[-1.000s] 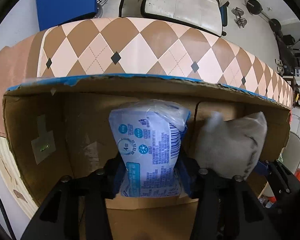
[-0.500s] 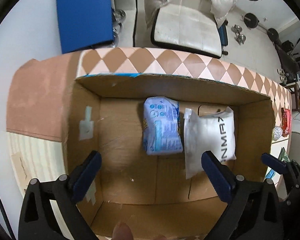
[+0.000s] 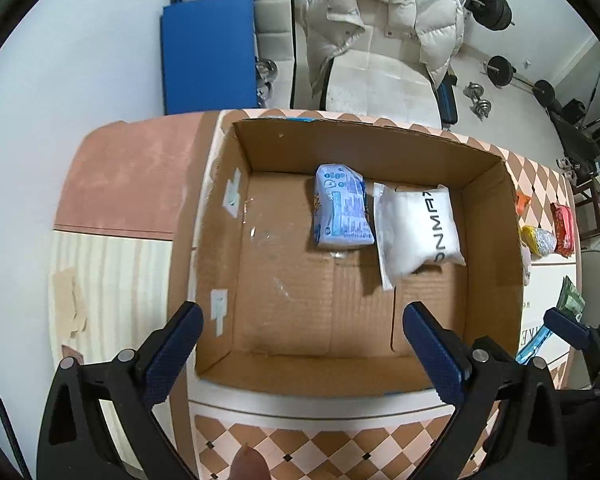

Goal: Organize soft objects
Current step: 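Grasp the green snack pack with the right tool while the left grasps the lilac cloth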

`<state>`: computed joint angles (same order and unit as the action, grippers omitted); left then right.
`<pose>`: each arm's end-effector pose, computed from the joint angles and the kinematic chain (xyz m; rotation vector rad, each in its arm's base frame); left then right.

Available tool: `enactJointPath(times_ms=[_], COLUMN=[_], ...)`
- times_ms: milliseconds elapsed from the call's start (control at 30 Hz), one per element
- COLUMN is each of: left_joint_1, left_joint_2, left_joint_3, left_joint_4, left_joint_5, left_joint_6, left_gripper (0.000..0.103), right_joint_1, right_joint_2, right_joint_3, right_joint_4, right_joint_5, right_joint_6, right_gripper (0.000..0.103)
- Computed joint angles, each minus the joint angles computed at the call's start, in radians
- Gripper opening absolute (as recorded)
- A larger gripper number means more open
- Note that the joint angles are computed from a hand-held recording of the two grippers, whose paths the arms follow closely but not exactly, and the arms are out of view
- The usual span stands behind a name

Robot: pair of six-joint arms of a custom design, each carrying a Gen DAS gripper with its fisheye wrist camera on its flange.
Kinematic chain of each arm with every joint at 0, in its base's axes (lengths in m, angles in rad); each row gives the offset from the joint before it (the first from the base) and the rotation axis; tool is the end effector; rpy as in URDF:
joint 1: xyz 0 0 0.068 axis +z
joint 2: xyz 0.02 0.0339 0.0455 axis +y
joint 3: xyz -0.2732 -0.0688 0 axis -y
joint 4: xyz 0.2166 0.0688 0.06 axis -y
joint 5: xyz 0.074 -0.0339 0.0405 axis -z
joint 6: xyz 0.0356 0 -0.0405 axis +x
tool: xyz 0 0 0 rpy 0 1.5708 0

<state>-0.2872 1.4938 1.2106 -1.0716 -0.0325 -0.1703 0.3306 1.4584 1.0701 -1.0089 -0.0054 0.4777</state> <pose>0.2374 -0.0689 0.2759 0.1657 2.9191 -0.0256 0.2189 0.0753 0.2505 0.2184 2.9741 0.1094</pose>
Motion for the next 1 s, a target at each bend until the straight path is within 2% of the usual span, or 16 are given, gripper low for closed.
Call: enactJointPath(times_ms=[200,333,400,500,600,667,733,833,900,1000], left_joint_1=[-0.086,-0.221,-0.317,-0.431,-0.546,-0.596,-0.64,-0.684,-0.703,-0.728], left_joint_2=[-0.092,-0.075,-0.033,0.059,0.234,0.351,0.501,0.719,0.848,1.056], left_joint_3=[0.004,0.093,0.171,0.268,0.409,0.503,0.617,0.795,0.916,1.176], left_joint_4=[-0.06,-0.119,-0.149,-0.155,-0.141,-0.144,-0.152,-0.179,-0.207,-0.308], left_joint_5=[-0.036,-0.075,-0.085,-0.051,-0.015,0.021,0.063,0.127,0.157,0.177], left_joint_6=[-0.085,-0.182,-0.253,-0.321,-0.391,-0.428,-0.468,-0.534,-0.569,-0.624], left_gripper=[0.102,0.102,0.102,0.102,0.102,0.102,0.102,0.102,0.102,0.102], right_joint_1=[0.017,-0.102,-0.252,-0.62,-0.996,-1.199,-1.306,-1.401,-1.431,-1.475], right_joint_2=[-0.137,-0.231,-0.274,-0.301,-0.22,-0.121,-0.025,0.148,0.246,0.421], right_joint_3=[-0.029,-0.048,-0.055,-0.047,-0.011,0.02,0.034,0.033,0.041,0.076], right_joint_4=[-0.063,-0.124,-0.171,-0.249,-0.266,-0.195,-0.073,0.167,0.271,0.408], right_joint_5=[-0.025,-0.079,-0.114,-0.161,-0.12,-0.048,0.045,0.199,0.26,0.325], right_joint_6=[0.018,-0.074,-0.189,-0.484,-0.799,-0.996,-1.125,-1.319,-1.397,-1.524], right_gripper=[0.103,0.103,0.103,0.103,0.103,0.103,0.103,0.103,0.103,0.103])
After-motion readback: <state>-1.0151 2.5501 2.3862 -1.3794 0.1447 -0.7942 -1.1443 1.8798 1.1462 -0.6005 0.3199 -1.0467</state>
